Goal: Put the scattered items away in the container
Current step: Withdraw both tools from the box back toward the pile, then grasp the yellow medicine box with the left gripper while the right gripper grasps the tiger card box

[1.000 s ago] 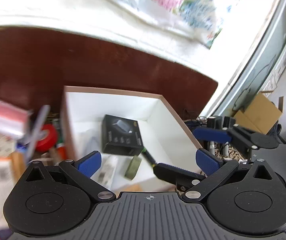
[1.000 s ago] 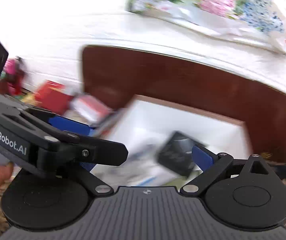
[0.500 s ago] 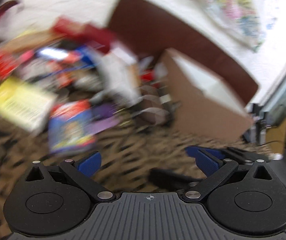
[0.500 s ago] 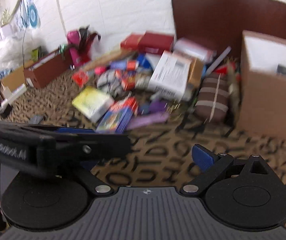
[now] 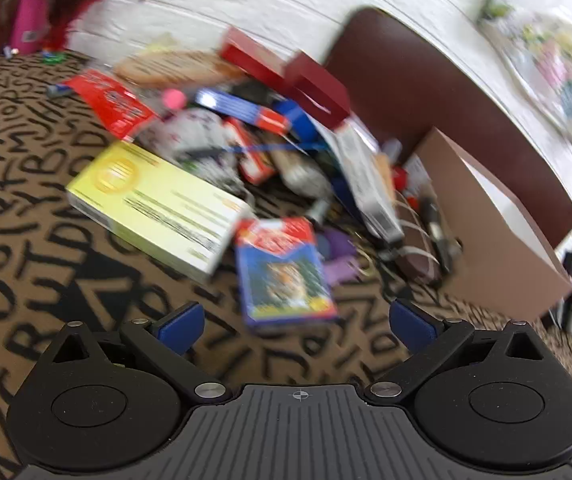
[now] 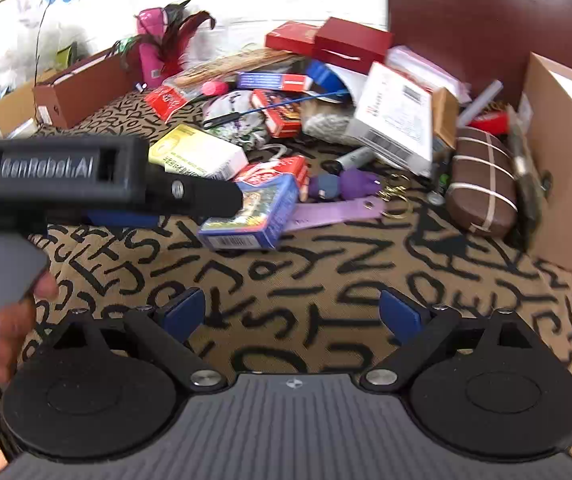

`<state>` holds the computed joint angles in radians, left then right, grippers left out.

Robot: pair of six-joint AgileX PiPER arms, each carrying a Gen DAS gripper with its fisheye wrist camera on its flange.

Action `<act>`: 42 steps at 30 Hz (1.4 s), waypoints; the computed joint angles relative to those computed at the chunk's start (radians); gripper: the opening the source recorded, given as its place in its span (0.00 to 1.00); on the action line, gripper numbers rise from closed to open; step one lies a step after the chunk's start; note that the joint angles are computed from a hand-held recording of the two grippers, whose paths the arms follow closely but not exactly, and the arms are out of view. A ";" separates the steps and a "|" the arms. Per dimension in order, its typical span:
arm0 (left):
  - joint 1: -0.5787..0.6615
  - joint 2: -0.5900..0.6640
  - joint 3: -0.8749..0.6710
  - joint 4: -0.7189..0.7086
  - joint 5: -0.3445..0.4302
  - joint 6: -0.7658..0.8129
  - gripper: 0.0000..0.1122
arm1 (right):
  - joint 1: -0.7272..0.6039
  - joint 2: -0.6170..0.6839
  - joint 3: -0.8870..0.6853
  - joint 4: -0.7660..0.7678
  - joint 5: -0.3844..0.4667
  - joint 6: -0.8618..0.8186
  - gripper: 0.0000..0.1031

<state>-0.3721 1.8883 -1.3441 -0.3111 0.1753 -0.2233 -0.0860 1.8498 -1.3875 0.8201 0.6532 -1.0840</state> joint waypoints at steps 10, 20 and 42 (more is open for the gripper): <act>0.122 0.001 -0.009 0.140 0.026 -0.159 0.92 | 0.092 0.094 -0.159 0.024 -0.002 -0.065 0.85; 0.205 0.087 -0.137 -0.094 0.113 0.098 0.92 | 0.184 0.317 -0.495 -0.052 0.098 -0.148 0.85; 0.118 0.169 -0.256 0.426 0.190 -0.340 0.92 | 0.212 0.140 -0.141 -0.220 -0.236 0.127 0.80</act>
